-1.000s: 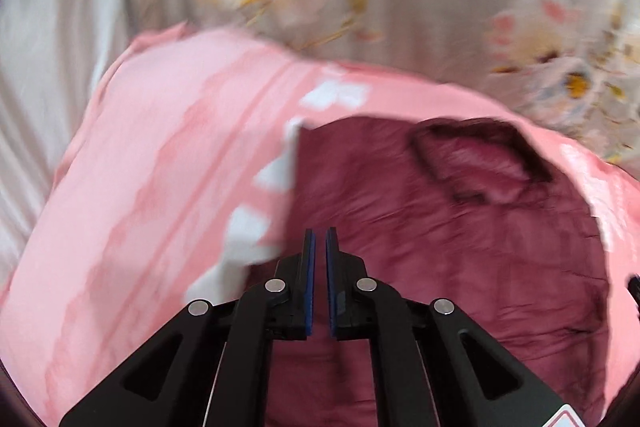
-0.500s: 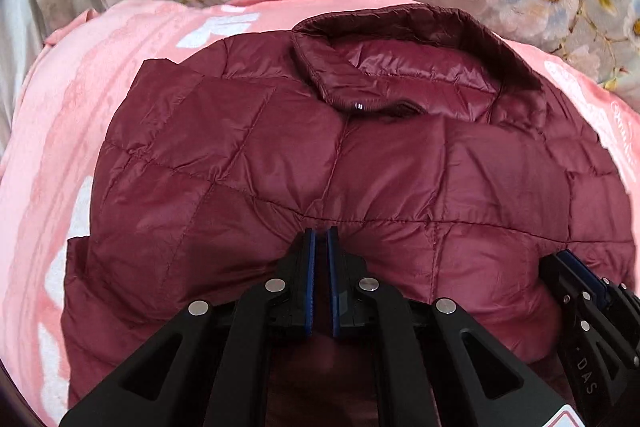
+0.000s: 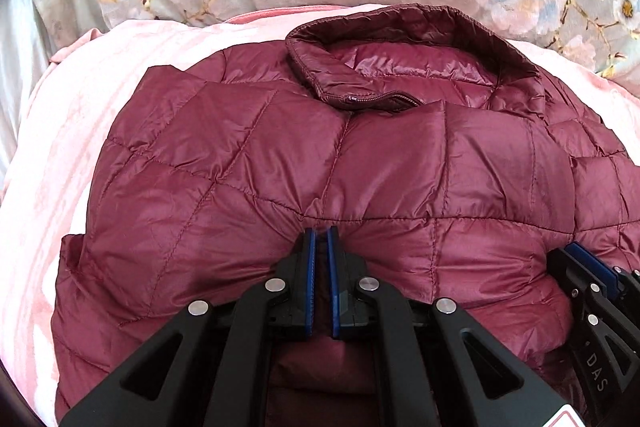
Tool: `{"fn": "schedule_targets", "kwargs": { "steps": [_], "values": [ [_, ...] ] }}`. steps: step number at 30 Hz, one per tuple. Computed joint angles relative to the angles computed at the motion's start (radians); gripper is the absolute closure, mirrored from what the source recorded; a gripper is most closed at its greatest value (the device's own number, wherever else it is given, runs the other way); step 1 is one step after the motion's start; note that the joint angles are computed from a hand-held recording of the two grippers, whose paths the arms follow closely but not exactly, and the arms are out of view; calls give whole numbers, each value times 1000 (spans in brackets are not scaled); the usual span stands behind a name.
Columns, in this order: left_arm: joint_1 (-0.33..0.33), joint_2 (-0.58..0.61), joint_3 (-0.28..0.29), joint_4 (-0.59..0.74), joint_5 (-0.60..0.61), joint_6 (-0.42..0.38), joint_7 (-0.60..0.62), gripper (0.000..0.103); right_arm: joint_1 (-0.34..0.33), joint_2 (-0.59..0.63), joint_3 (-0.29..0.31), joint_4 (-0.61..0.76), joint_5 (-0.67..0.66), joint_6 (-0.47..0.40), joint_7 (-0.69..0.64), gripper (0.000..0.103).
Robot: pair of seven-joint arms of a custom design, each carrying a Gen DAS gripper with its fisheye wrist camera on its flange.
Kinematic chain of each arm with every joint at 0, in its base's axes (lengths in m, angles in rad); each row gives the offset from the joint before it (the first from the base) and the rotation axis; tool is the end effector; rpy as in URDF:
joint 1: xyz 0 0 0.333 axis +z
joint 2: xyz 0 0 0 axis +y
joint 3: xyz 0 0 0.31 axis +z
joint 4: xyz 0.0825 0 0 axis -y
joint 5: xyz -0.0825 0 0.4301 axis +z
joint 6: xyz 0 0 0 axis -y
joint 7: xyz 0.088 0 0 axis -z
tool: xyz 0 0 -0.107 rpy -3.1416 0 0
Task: Fold large clothes
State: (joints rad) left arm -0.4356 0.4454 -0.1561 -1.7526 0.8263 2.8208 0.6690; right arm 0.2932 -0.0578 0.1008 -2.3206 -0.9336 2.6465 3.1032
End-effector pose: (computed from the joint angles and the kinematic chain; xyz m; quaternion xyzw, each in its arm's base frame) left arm 0.5918 -0.4274 0.3489 -0.5307 0.7673 -0.2834 0.2220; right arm 0.5117 0.2360 0.3615 -0.5282 0.7807 -0.2535 0.2174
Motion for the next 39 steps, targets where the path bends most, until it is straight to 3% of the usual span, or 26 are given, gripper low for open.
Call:
{"fn": "schedule_targets", "kwargs": {
  "steps": [22, 28, 31, 34, 37, 39],
  "values": [
    [-9, 7, 6, 8, 41, -5, -36, 97, -3, 0, -6, -9, 16, 28, -11, 87],
    [41, -47, -35, -69, -22, 36, 84, 91, 12, -79, 7, -79, 78, 25, -118, 84],
    [107, -95, -91, -124, -133, 57, 214, 86, 6, -157, 2, -135, 125, 67, -168, 71],
    [239, -102, -214, -116, -401, 76, 416, 69, -37, -224, 8, -151, 98, 87, -146, 66],
    [279, -50, -254, -18, -550, 54, 510, 62, -84, -215, -19, -127, 115, 172, -142, 56],
    [283, 32, -272, 106, -620, -9, 560, 57, -105, -162, -60, -101, 176, 270, -174, 55]
  ]
}}
